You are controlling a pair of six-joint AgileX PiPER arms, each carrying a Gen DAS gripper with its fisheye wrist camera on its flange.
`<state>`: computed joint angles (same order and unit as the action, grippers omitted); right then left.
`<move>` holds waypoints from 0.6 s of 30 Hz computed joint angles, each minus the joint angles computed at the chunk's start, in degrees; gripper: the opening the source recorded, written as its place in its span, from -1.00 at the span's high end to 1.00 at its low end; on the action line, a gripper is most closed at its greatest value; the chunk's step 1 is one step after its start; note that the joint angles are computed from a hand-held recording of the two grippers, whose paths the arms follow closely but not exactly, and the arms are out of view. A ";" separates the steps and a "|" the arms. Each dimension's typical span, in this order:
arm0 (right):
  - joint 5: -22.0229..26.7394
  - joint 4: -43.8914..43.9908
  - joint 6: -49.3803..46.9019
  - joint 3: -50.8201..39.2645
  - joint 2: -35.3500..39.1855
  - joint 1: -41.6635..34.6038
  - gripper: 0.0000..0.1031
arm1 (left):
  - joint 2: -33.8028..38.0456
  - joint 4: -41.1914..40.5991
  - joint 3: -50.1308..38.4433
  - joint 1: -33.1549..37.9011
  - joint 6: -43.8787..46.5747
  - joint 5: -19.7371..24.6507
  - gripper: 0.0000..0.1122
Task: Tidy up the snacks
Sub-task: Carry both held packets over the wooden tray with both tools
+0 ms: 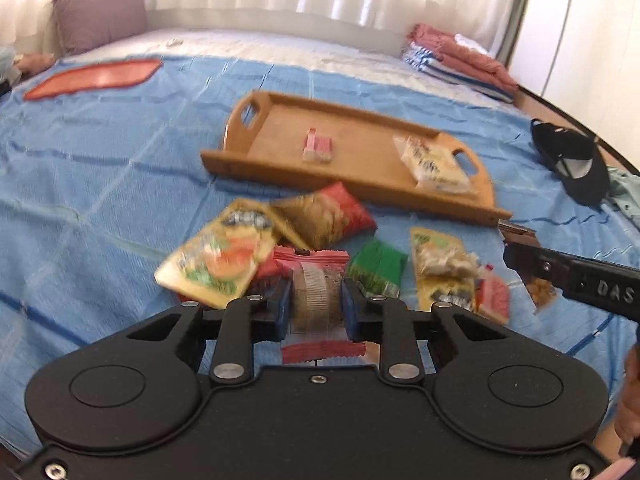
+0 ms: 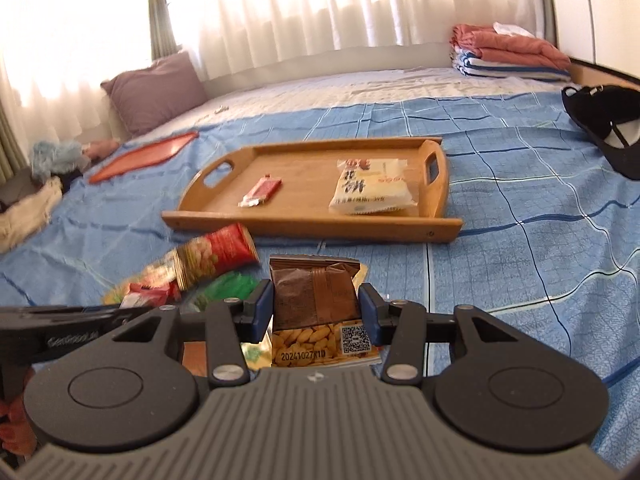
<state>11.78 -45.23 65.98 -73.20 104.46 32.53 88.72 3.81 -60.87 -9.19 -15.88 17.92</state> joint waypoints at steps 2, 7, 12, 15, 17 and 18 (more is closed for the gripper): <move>0.19 7.51 -6.65 -1.75 -0.03 -0.98 0.03 | -0.65 -3.76 -2.43 1.09 5.33 1.81 0.56; 3.68 20.54 -20.35 -9.35 1.44 -3.09 0.03 | 2.31 -4.25 -13.87 3.25 9.92 6.88 0.56; 9.80 34.82 -33.44 -22.00 6.08 -6.07 0.03 | 10.12 -10.75 -30.45 5.92 16.31 14.83 0.56; 15.37 39.58 -37.67 -32.43 11.42 -7.08 0.03 | 17.88 -11.04 -42.86 6.62 16.47 20.30 0.56; 19.13 42.18 -40.13 -40.26 15.93 -7.21 0.03 | 24.41 -12.99 -52.70 7.28 16.64 25.20 0.56; 21.34 43.50 -41.37 -44.65 18.51 -7.25 0.03 | 27.09 -13.74 -56.53 7.62 16.87 26.51 0.56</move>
